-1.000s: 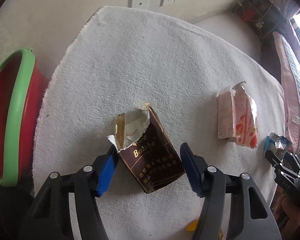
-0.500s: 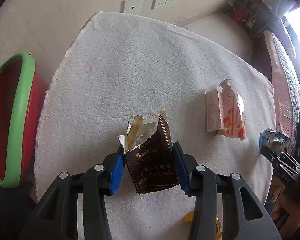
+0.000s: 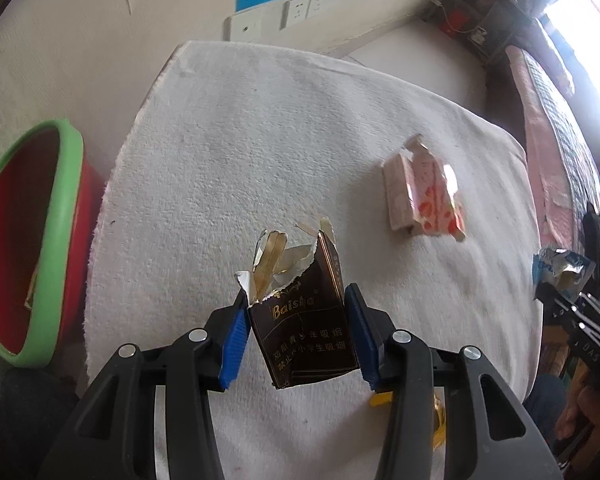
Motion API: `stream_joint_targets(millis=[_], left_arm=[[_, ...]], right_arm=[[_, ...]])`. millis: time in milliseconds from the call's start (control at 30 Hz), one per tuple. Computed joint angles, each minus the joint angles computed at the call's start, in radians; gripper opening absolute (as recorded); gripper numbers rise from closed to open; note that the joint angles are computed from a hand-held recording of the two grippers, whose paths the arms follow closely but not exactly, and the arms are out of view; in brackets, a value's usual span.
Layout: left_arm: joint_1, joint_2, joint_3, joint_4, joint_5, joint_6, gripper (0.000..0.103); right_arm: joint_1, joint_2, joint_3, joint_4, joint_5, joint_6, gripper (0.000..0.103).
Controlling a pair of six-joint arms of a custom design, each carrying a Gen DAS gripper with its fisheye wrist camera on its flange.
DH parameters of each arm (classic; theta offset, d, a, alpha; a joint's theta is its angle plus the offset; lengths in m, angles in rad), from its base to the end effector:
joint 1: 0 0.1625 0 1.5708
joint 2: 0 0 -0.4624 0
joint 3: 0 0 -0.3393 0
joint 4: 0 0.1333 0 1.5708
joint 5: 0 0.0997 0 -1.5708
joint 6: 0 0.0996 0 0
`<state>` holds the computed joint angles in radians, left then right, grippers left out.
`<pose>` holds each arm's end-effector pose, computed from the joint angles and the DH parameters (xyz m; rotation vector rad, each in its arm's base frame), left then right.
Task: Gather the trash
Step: 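Carry the brown box and blue-white bag over the red bucket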
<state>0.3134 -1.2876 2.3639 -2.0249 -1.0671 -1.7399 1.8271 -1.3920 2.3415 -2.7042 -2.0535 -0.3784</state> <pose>-0.2489 -0.2713 0.1788 -0.3856 2.4095 -0.5677 0.1841 -0.3590 0.2731 0.7675 -2.5289 0.2035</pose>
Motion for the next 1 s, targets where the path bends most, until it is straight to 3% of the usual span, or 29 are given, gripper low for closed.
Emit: stream_joint_targets(millis=[533,1000], left_arm=[[-0.205,0.007,-0.044,0.165,-0.025,0.023,0.044],[-0.33,-0.024,0.003,0.182,-0.053,-0.023,0.044]], right_arm=[[0.096,-0.158,0.079,0.063,0.019,0.107,0.036],[0.137,-0.215,0.16,0.022,-0.003,0.18,0.036]])
